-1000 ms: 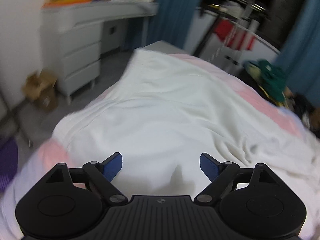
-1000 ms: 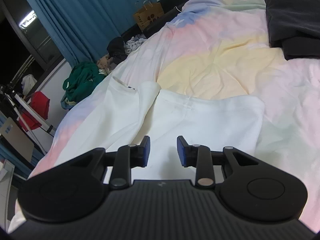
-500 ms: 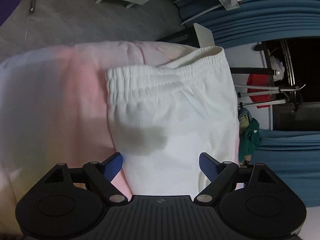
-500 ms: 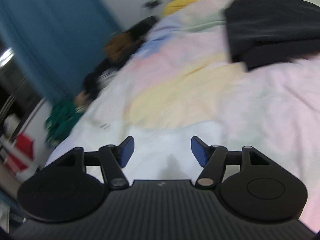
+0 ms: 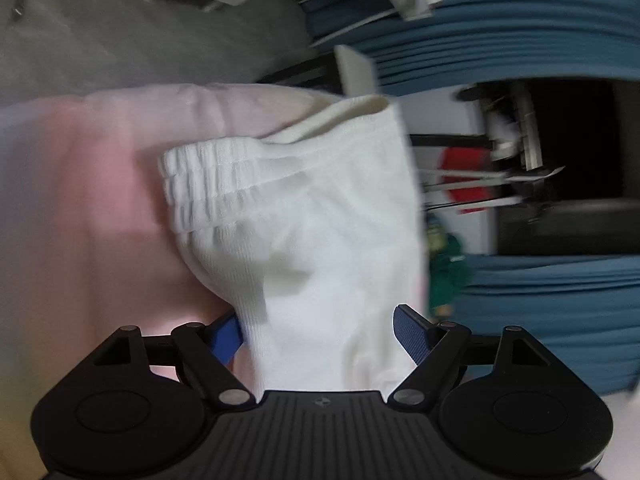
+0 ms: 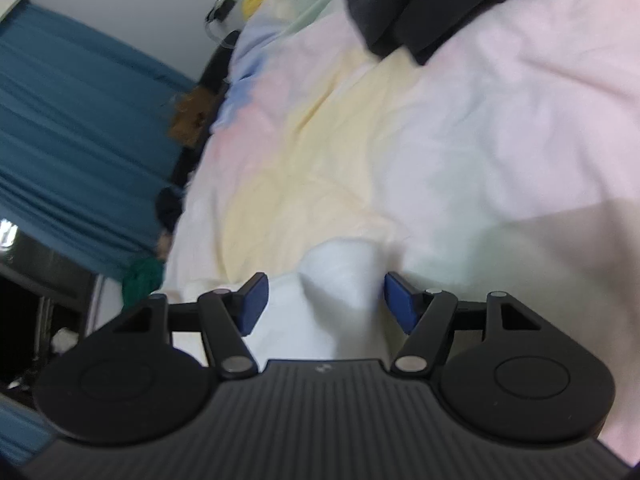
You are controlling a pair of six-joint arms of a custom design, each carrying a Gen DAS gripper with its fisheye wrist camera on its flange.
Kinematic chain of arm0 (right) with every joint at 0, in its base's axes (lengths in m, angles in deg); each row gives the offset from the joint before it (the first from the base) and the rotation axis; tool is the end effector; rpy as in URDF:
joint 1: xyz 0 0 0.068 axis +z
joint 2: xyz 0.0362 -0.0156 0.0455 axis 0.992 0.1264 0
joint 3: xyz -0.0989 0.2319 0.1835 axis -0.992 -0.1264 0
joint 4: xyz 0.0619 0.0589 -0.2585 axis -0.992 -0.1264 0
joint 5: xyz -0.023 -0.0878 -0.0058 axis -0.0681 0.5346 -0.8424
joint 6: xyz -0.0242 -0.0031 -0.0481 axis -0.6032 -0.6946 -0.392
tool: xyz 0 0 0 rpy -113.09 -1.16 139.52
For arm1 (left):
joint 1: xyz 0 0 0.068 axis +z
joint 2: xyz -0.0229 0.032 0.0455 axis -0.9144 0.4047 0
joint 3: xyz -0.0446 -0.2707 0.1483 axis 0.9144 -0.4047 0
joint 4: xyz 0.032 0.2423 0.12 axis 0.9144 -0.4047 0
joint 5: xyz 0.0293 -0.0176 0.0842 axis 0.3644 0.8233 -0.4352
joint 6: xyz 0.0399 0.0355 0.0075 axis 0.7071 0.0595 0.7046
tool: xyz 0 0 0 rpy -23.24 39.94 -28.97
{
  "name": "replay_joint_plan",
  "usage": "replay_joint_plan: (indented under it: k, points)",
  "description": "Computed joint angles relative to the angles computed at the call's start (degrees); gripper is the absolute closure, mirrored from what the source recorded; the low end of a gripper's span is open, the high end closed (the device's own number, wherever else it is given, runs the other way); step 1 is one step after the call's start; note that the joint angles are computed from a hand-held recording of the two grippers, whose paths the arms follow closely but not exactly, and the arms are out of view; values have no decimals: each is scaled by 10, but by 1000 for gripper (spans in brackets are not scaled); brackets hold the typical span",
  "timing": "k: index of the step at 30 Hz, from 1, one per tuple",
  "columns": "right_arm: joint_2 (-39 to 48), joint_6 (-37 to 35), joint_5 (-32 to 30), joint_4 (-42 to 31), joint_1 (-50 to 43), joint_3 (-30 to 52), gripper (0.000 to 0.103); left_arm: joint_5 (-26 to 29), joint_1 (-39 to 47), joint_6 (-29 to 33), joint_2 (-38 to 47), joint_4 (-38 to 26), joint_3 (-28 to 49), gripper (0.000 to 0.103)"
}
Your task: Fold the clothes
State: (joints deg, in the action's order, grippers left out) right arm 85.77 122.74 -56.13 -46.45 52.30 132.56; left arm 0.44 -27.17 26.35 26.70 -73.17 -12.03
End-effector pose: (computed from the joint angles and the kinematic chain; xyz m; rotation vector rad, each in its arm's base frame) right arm 0.3755 -0.2114 0.0970 1.3660 1.6708 0.4906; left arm 0.1507 0.0932 0.2370 -1.4210 1.8710 -0.9133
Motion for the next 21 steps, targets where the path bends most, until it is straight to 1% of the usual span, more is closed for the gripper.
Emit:
replay_joint_plan:
  k: [1, 2, 5, 7, 9, 10, 11, 12, 14, 15, 17, 19, 21]
  points:
    - [0, -11, -1, -2, 4, 3, 36, -33, -20, 3, 14, -27, 15, 23]
    - [-1, -18, 1, -13, 8, 9, 36, -52, -28, 2, 13, -54, 17, 23]
    - [2, -26, 20, -59, 17, 29, 37, -47, -18, -2, -3, -78, 6, 23]
    - [7, -15, 18, -66, 16, 33, 38, -53, -21, 4, -8, -85, 8, 23]
    - [6, -14, 23, -66, 18, 33, 50, -52, -23, 1, -5, -81, 7, 23]
    - [3, -25, 32, -67, 21, 34, 60, -41, -14, -4, 1, -65, 1, 23]
    - [-4, -43, 50, -72, 28, 34, 81, -30, -6, -9, 8, -48, -4, 23]
    - [-14, -60, 65, -65, 32, 27, 90, -19, 3, -15, 14, -30, -10, 23]
    - [-29, -79, 78, -21, 37, 10, 95, 19, 32, -33, 1, 6, -31, 23]
    - [-34, -81, 74, 14, 37, 0, 96, 30, 38, -44, -4, 24, -39, 23]
    - [-43, -95, 64, 66, 41, -15, 96, 27, 32, -52, -9, 43, -40, 23]
    - [-52, -113, 73, 79, 48, -19, 96, -9, 0, -42, -2, 31, -26, 23]
    - [-53, -118, 82, 58, 52, -12, 96, -53, -36, -31, 19, 3, -6, 22]
